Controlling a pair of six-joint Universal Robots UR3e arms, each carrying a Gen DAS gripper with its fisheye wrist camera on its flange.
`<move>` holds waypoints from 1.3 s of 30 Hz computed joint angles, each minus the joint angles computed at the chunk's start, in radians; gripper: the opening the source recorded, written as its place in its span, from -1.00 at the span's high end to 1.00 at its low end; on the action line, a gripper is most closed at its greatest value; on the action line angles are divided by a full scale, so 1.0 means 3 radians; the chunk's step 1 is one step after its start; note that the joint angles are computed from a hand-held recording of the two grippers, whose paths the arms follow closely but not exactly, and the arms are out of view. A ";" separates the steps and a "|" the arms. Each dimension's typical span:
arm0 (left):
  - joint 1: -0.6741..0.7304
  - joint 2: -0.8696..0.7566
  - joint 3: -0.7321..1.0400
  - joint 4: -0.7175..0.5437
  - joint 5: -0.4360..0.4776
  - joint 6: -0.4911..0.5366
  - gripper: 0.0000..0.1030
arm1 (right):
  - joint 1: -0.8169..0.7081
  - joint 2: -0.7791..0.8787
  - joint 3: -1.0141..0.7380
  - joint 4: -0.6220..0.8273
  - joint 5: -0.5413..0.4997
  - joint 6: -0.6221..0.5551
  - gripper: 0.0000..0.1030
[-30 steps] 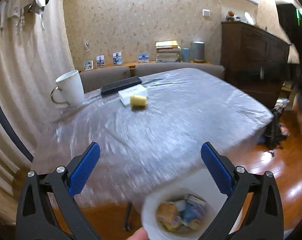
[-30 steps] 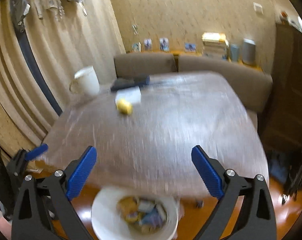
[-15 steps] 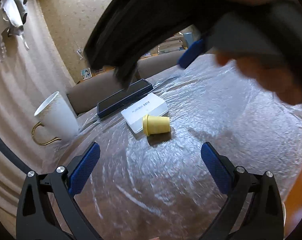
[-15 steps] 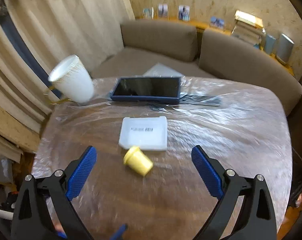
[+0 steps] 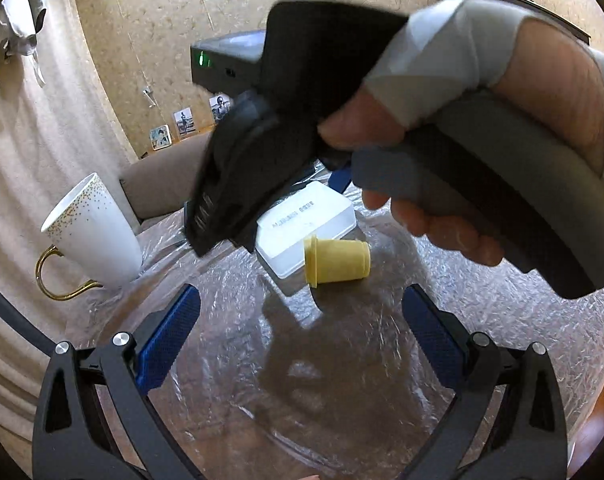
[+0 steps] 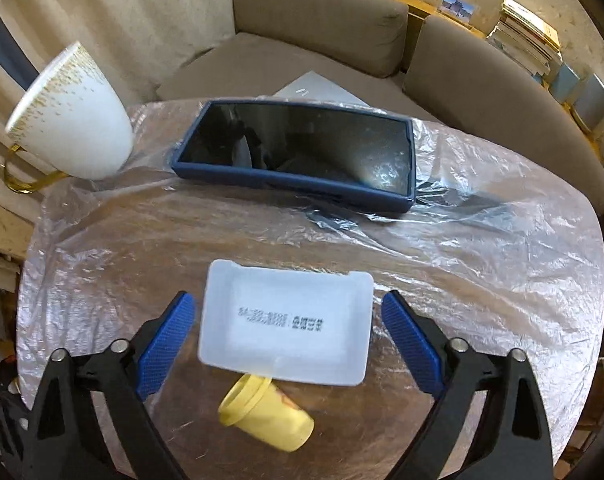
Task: Collect trash
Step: 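Move both grippers back over the table toward the yellow cup and white tray, then grasp the yellow cup with the left gripper while the right gripper grasps the white tray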
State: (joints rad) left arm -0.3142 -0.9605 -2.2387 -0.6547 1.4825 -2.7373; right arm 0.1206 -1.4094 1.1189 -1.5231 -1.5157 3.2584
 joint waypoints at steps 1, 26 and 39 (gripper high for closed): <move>0.0005 -0.0015 0.0011 0.0002 -0.0014 0.0006 -0.97 | -0.0004 0.0004 0.0017 -0.0014 -0.0001 -0.0023 -0.61; -0.0183 -0.1208 0.0660 0.0179 -0.0078 0.0070 -0.66 | -0.1339 -0.1833 0.1793 -0.0332 -0.0058 -0.0536 -0.60; 0.0080 -0.1285 0.0929 -0.0451 -0.0440 0.0148 0.07 | -0.1706 -0.2495 0.2106 -0.0157 0.0102 -0.0925 -0.59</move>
